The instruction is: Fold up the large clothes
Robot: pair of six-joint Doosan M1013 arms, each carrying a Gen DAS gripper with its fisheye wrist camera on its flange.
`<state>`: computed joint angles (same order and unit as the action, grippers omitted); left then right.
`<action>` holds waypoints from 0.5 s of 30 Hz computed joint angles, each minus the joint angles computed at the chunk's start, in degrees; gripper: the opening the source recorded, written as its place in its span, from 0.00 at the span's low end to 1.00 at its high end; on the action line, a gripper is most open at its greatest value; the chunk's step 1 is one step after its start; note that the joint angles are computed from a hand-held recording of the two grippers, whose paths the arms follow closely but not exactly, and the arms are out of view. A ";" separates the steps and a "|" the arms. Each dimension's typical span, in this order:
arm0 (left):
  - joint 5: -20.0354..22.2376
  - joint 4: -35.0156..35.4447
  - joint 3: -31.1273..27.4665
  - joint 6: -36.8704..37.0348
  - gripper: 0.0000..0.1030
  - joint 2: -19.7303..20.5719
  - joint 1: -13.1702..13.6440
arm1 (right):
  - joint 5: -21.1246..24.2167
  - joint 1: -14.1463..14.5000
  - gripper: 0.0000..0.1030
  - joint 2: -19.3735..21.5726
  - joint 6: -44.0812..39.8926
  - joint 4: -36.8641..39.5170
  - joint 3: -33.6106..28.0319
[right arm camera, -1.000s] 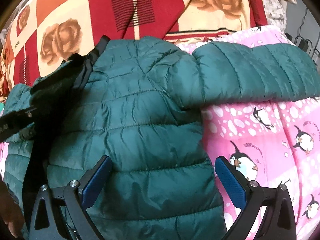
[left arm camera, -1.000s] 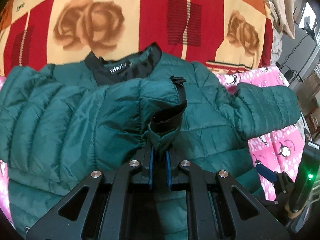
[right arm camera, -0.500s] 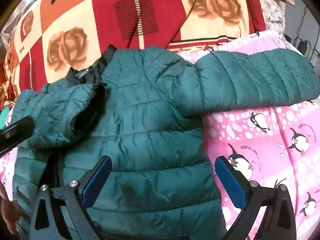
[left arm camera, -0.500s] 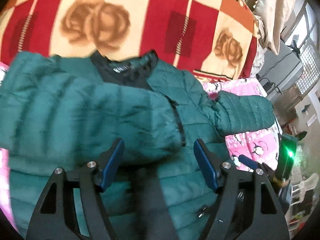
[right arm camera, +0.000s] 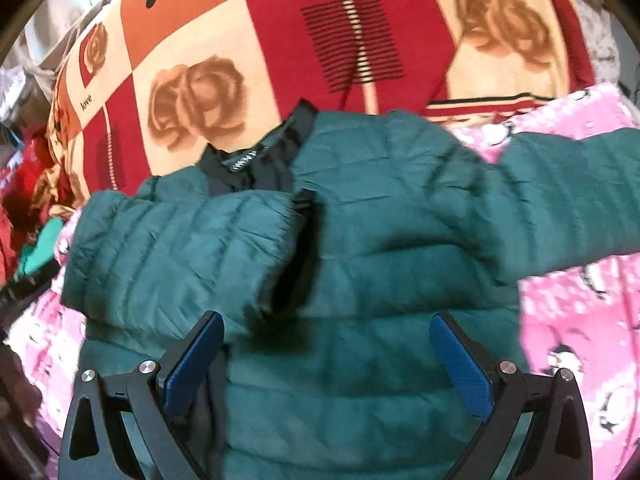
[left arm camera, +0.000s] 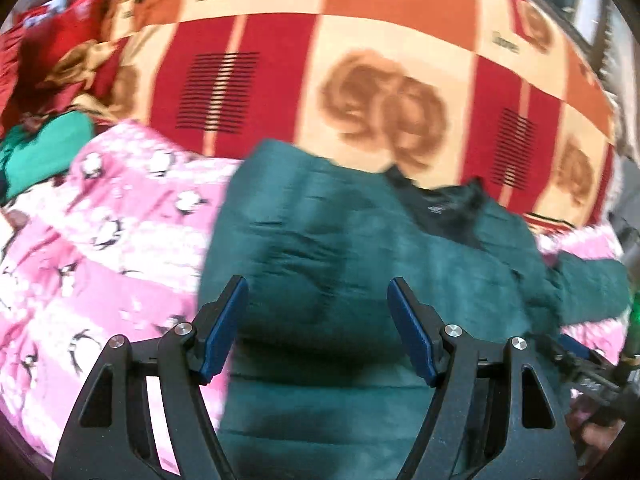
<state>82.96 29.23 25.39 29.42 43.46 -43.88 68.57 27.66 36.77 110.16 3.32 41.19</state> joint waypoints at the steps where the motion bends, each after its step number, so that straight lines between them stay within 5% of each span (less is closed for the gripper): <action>1: 0.53 0.31 1.33 -0.87 0.70 -0.50 0.34 | 0.18 0.07 1.00 0.82 -0.27 0.53 -1.12; 8: 0.15 -1.34 7.74 -5.46 0.70 -2.62 1.88 | 5.24 0.50 0.73 6.59 -2.99 2.94 -9.23; 10: -1.65 -2.28 9.82 -6.89 0.70 -3.53 2.17 | 3.23 0.15 0.47 6.79 -5.25 6.45 -8.66; 15: -2.79 -2.27 11.06 -7.98 0.70 -4.35 2.37 | 0.14 1.15 0.21 6.34 -10.19 3.58 -8.33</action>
